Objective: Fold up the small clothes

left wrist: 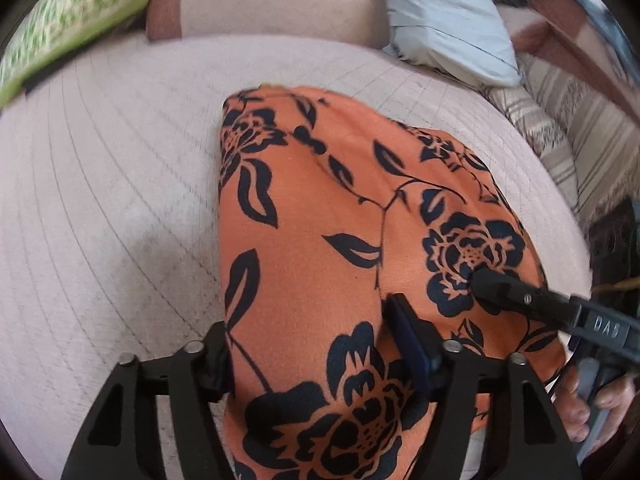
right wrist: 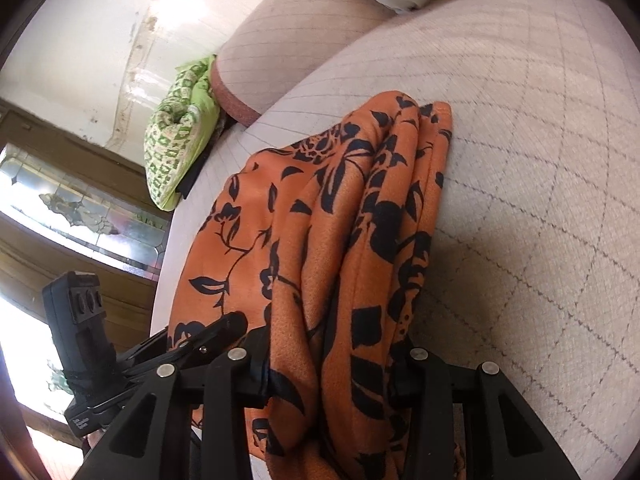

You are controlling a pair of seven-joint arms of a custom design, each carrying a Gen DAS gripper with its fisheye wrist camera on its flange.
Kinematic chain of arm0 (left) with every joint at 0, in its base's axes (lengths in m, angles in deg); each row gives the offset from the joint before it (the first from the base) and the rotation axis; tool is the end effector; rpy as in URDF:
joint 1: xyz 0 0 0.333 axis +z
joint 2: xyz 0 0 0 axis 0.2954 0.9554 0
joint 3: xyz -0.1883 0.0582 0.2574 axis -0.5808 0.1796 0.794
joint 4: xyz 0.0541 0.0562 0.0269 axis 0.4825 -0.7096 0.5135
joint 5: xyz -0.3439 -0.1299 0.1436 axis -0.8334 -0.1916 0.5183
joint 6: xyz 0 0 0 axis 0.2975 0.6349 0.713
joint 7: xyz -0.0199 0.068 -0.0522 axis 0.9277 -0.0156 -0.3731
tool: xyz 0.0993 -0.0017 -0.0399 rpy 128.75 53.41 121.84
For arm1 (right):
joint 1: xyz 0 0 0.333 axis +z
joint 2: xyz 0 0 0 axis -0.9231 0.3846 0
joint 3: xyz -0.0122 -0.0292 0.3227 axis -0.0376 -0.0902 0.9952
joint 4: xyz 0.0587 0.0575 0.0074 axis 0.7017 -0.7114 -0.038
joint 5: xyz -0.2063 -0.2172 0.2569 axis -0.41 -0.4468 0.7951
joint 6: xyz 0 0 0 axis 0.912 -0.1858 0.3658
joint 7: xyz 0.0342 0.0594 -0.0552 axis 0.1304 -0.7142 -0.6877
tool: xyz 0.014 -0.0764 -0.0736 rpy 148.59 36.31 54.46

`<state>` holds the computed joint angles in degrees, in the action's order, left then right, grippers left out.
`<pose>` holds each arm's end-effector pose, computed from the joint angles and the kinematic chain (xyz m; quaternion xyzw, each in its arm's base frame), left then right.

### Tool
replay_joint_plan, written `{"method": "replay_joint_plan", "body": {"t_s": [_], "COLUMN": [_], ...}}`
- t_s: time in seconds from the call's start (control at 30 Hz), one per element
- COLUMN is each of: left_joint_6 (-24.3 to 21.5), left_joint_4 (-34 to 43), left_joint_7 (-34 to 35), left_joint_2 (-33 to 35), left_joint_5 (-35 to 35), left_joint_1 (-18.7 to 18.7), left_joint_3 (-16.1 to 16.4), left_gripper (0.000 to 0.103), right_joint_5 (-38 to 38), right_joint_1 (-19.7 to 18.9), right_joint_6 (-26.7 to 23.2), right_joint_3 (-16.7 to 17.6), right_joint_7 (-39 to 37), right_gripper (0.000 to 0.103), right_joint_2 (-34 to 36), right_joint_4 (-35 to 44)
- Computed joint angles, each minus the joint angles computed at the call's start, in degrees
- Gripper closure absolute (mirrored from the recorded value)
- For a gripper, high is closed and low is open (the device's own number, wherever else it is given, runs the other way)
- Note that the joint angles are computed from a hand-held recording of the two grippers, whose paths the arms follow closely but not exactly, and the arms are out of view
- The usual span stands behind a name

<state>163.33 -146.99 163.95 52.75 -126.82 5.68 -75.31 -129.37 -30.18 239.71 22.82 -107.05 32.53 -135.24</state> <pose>0.5500 -0.2850 0.3535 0.3268 -0.8996 0.2877 0.0331 0.4944 0.4494 0.3200 -0.3181 0.8444 -0.0119 0.4308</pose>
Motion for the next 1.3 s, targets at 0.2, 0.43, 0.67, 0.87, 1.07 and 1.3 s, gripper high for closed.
{"method": "replay_joint_plan", "body": {"t_s": [0.2,0.43,0.67,0.87,1.07,1.3], "left_joint_6": [-1.86,-0.34,1.19,3.32,4.98,6.89], "left_joint_4": [0.93,-1.48,-4.08,-6.19,-7.56,-7.72], "left_joint_7": [1.21,8.66,14.21,19.97,26.29,29.79], "left_joint_2": [0.90,-1.88,-5.30,-9.11,-11.74,-12.27], "left_joint_5": [-1.94,-10.86,-16.31,-21.78,-27.92,-31.84], "left_joint_1": [0.92,2.03,1.78,1.90,2.46,2.57], "left_joint_3": [-0.36,-1.02,0.00,1.81,4.20,5.30], "left_gripper": [0.030,0.058,0.060,0.060,0.060,0.060], "right_joint_5": [-0.47,-0.21,-1.16,-1.22,-0.25,1.18], "right_joint_1": [-0.07,0.01,0.83,1.44,2.64,4.35], "right_joint_6": [0.92,-1.63,-4.98,-7.59,-9.16,-9.29], "right_joint_3": [-0.37,0.48,1.12,1.74,1.53,0.41], "right_joint_7": [1.15,-1.24,-1.76,-4.20,-7.93,-11.84], "right_gripper": [0.062,0.062,0.062,0.062,0.062,0.062], "right_joint_2": [0.42,-0.58,-2.34,-2.93,-1.50,0.42], "right_joint_4": [0.33,-0.05,-0.56,1.11,5.63,10.01]}}
